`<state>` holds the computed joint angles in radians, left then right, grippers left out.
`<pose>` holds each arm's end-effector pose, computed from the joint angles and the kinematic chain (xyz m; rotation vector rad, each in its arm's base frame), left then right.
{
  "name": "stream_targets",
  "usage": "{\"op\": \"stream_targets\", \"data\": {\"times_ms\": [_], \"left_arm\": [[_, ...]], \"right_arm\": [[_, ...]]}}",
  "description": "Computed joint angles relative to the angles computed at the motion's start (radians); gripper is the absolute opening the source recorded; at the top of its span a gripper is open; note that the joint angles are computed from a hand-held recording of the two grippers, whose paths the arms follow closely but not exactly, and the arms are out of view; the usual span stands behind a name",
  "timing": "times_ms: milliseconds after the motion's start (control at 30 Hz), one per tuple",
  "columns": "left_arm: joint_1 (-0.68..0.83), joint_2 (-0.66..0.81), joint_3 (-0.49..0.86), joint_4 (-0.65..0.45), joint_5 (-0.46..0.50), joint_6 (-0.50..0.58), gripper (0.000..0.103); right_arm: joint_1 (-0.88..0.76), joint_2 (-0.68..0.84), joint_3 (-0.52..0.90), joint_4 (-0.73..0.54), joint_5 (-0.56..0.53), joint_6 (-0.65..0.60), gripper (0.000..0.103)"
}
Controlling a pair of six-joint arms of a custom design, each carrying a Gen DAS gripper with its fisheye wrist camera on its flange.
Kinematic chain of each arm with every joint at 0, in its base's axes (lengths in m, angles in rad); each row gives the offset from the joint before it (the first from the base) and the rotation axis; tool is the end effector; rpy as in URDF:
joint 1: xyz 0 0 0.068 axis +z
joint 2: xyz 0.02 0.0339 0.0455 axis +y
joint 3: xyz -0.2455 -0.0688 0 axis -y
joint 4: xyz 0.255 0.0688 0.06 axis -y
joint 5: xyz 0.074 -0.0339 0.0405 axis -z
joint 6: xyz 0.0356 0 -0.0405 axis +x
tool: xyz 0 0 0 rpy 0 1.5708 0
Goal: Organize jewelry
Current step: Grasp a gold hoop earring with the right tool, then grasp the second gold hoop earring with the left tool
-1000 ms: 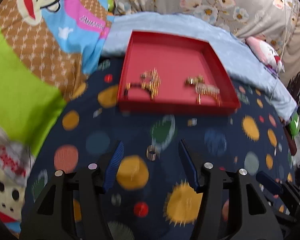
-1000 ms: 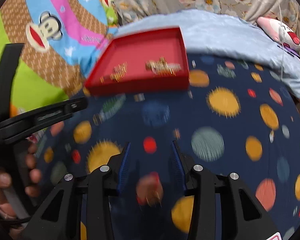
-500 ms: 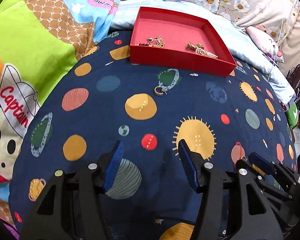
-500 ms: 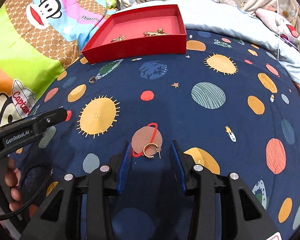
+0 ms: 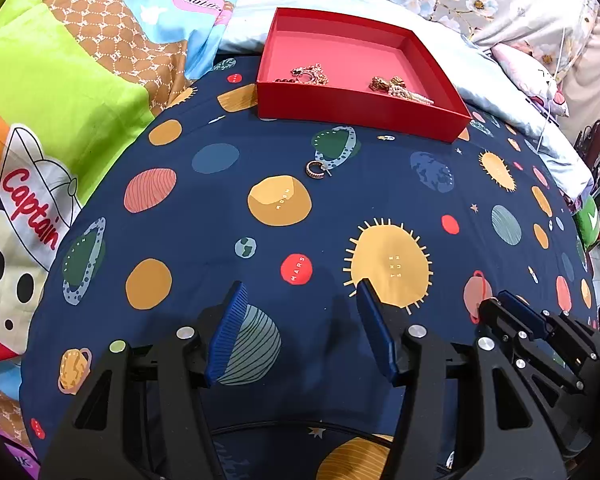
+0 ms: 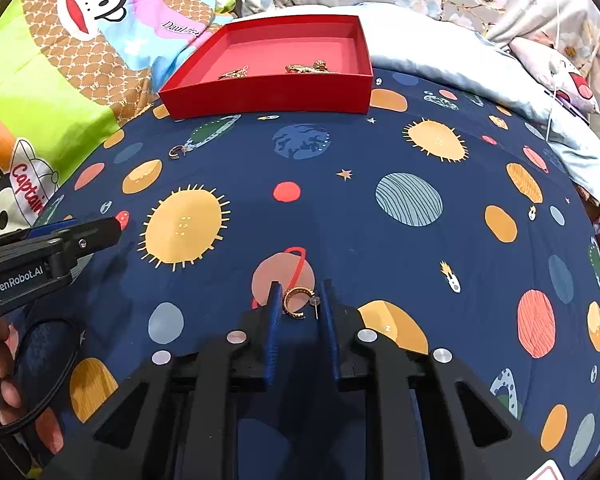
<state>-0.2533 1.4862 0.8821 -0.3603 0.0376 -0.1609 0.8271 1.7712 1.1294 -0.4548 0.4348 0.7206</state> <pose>0.2956 -0.0779 0.1726 0.1326 2.5442 -0.2108 0.2531 0.2530 0.1549 0.0002 2.5099 0.0273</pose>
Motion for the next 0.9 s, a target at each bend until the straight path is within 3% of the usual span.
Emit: {"op": "stream_targets", "data": {"times_ms": [467,900], "left_arm": [[0.019,0.044,0.047,0.009,0.01,-0.007,0.055],[0.026,0.372,0.391,-0.02,0.0,-0.053,0.053]], "right_arm": [[-0.006,-0.051,-0.041,0.033,-0.035,0.053,0.018],[-0.045,-0.07,-0.042,0.062,-0.072,0.032,0.018]]}}
